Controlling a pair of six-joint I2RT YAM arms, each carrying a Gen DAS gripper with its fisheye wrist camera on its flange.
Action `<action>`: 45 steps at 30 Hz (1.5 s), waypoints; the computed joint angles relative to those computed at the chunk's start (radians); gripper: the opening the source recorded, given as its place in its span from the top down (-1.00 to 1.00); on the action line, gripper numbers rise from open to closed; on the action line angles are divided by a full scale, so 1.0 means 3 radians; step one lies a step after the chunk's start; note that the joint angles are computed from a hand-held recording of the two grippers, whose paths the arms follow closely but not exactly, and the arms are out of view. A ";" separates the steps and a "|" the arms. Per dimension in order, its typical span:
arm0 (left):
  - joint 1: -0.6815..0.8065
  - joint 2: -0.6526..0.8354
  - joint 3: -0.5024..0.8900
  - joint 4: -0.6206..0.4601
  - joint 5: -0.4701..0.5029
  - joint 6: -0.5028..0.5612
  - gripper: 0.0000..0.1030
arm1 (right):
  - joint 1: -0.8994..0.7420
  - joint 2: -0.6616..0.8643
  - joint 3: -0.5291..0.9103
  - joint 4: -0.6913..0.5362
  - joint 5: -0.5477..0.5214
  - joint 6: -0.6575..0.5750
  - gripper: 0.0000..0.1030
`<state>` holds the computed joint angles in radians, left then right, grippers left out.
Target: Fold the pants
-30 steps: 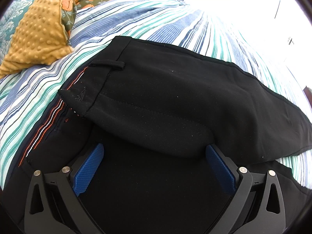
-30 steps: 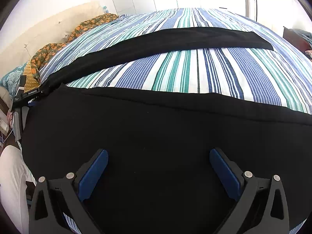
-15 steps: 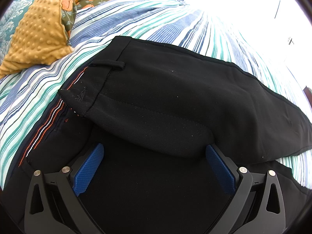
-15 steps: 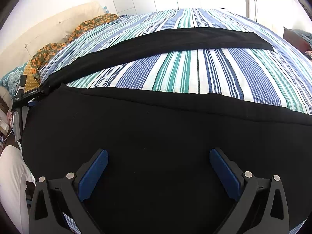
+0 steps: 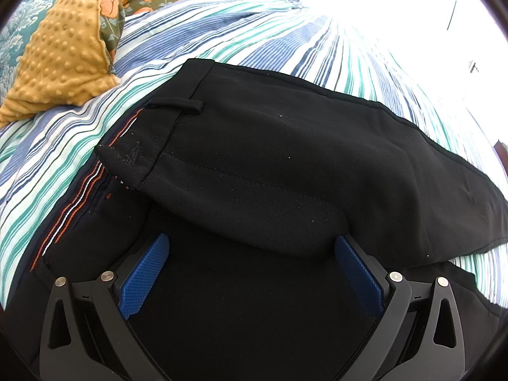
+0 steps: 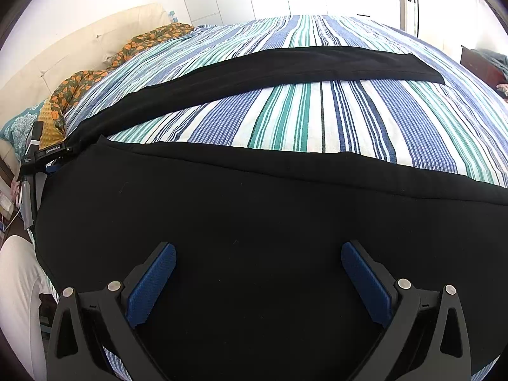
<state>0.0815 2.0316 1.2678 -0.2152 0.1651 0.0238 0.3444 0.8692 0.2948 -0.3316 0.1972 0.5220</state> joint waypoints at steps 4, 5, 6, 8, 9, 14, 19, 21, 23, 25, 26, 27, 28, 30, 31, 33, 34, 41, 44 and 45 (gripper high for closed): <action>-0.0003 -0.0007 -0.0008 0.0001 -0.0002 -0.0002 -0.99 | 0.0017 0.0065 0.0083 -0.0108 0.0009 0.0050 -1.00; 0.0000 -0.0003 -0.0002 0.0000 0.0000 0.0000 -0.99 | 0.0028 0.0092 0.0110 -0.0139 0.0015 0.0054 -1.00; -0.0001 -0.0014 -0.0015 0.0001 -0.0001 -0.0001 -0.99 | 0.0028 0.0128 0.0143 -0.0170 0.0010 0.0056 -1.00; -0.0004 -0.0040 -0.0045 0.0006 -0.0002 -0.0003 -0.99 | -0.0043 0.0206 0.0251 -0.0285 -0.0071 0.0014 -1.00; -0.0006 -0.0053 -0.0061 0.0012 -0.0006 -0.0006 -0.99 | -0.0085 0.0242 0.0352 -0.0406 -0.0115 -0.0023 -0.99; -0.0003 0.0021 0.0035 -0.0013 -0.0008 0.0000 -0.99 | -0.1281 0.0024 0.0857 -0.0682 -0.0894 -0.0643 -0.99; 0.0009 0.0013 0.0013 0.0014 -0.0001 0.0011 -0.99 | -0.2843 0.1633 0.2302 -0.0665 -0.1575 -0.1678 -0.99; 0.0025 -0.0018 -0.0101 0.0169 0.0033 -0.0003 -0.99 | -0.3114 0.2470 0.3123 -0.0862 -0.1488 -0.1677 -0.98; 0.0038 -0.0041 -0.0219 0.0352 0.0066 -0.0022 -0.99 | -0.3303 0.3265 0.3961 -0.1096 -0.1407 -0.1579 -0.77; 0.0033 -0.0044 -0.0227 0.0365 0.0055 -0.0017 -0.99 | -0.3392 0.3916 0.4798 -0.1449 -0.1354 -0.1383 -0.47; 0.0039 -0.0043 -0.0236 0.0384 0.0071 -0.0021 -0.99 | -0.3408 0.4202 0.5217 -0.1645 -0.1380 -0.1276 -0.47; 0.0051 -0.0042 -0.0246 0.0404 0.0100 -0.0024 -0.99 | -0.3406 0.4447 0.5589 -0.1805 -0.1385 -0.1225 -0.47; 0.0062 -0.0039 -0.0252 0.0418 0.0126 -0.0027 -0.99 | -0.3372 0.4650 0.5883 -0.1904 -0.1329 -0.1220 -0.47; 0.0078 -0.0031 -0.0259 0.0445 0.0166 -0.0032 -0.99 | -0.3270 0.5033 0.6452 -0.2109 -0.1130 -0.1319 -0.47; 0.0079 -0.0030 -0.0267 0.0462 0.0170 -0.0033 -0.99 | -0.3221 0.5185 0.6655 -0.2172 -0.1038 -0.1363 -0.50; 0.0076 -0.0032 -0.0288 0.0501 0.0167 -0.0034 -0.99 | -0.3165 0.5416 0.6891 -0.2240 -0.1011 -0.1402 -0.50; 0.0079 -0.0031 -0.0293 0.0511 0.0173 -0.0034 -0.99 | -0.3150 0.5419 0.6818 -0.2170 -0.1053 -0.1406 -0.45; 0.0083 -0.0029 -0.0294 0.0519 0.0184 -0.0035 -0.99 | -0.3102 0.3877 0.4546 -0.0750 -0.1421 -0.1926 0.89; 0.0080 -0.0031 -0.0294 0.0511 0.0167 -0.0027 -0.99 | -0.3035 0.2827 0.3565 -0.0686 -0.1712 -0.2364 0.90; 0.0076 -0.0030 -0.0291 0.0502 0.0155 -0.0024 -0.99 | -0.3020 0.2428 0.3260 -0.0762 -0.1819 -0.2472 0.91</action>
